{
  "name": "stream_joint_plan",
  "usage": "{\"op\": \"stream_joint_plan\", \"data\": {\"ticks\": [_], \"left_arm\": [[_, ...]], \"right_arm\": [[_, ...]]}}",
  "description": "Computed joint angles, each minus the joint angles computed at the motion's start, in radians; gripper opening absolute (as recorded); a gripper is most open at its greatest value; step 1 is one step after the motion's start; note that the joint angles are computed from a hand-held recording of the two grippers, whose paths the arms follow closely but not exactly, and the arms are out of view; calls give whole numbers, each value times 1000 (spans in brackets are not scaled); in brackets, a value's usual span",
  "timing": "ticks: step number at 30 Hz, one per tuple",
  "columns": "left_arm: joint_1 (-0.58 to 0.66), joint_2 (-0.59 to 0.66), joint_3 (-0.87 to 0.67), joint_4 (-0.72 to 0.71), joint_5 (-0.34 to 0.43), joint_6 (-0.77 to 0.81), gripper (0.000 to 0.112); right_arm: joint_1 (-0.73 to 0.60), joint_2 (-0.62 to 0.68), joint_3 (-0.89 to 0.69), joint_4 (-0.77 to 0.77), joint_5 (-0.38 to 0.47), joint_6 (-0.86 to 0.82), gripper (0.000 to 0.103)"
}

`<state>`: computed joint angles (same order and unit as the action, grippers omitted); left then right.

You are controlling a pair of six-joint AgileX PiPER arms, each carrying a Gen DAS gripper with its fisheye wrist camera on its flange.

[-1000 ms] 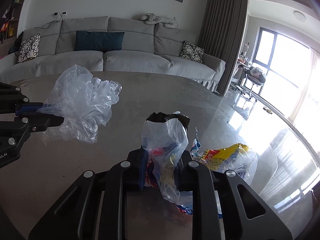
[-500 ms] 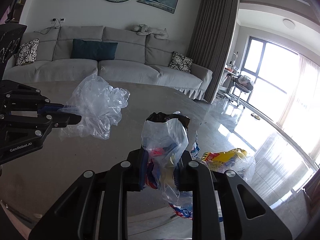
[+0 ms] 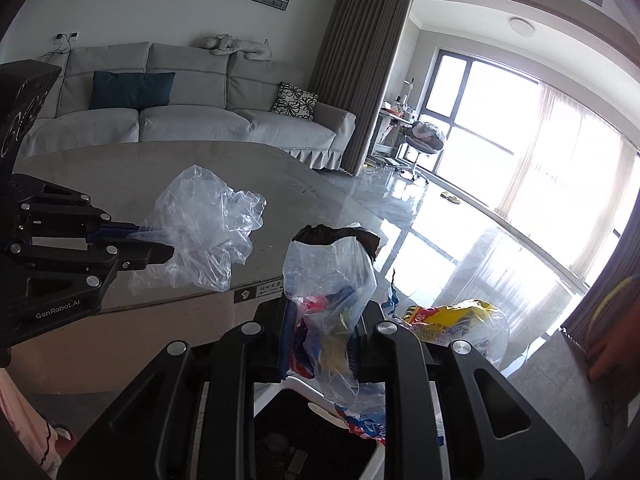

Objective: Collect trash
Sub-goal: 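Carry both bags over the white bin and open the left gripper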

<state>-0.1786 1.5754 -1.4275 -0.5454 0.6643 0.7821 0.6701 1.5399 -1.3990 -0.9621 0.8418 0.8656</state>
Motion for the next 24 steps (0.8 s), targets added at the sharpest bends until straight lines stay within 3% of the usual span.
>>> {"op": "stream_joint_plan", "data": {"ticks": [9,20,22,23,24], "left_arm": [[-233,-12,124,117,-92,-149,8],[-415,94,128,250,-100,-317,9],[-422,140,75,237,-46,-311,15],[-428,151,64,254,-30,-326,28],[-436,150,74,280,-44,-349,50]], "right_arm": [[-15,-216,286,-66,55,148,23],[-81,-358,474,-65,77,193,23],[-94,-359,478,-58,76,197,23],[-91,-350,469,-60,80,205,23],[-99,-352,472,-56,74,202,23]]}}
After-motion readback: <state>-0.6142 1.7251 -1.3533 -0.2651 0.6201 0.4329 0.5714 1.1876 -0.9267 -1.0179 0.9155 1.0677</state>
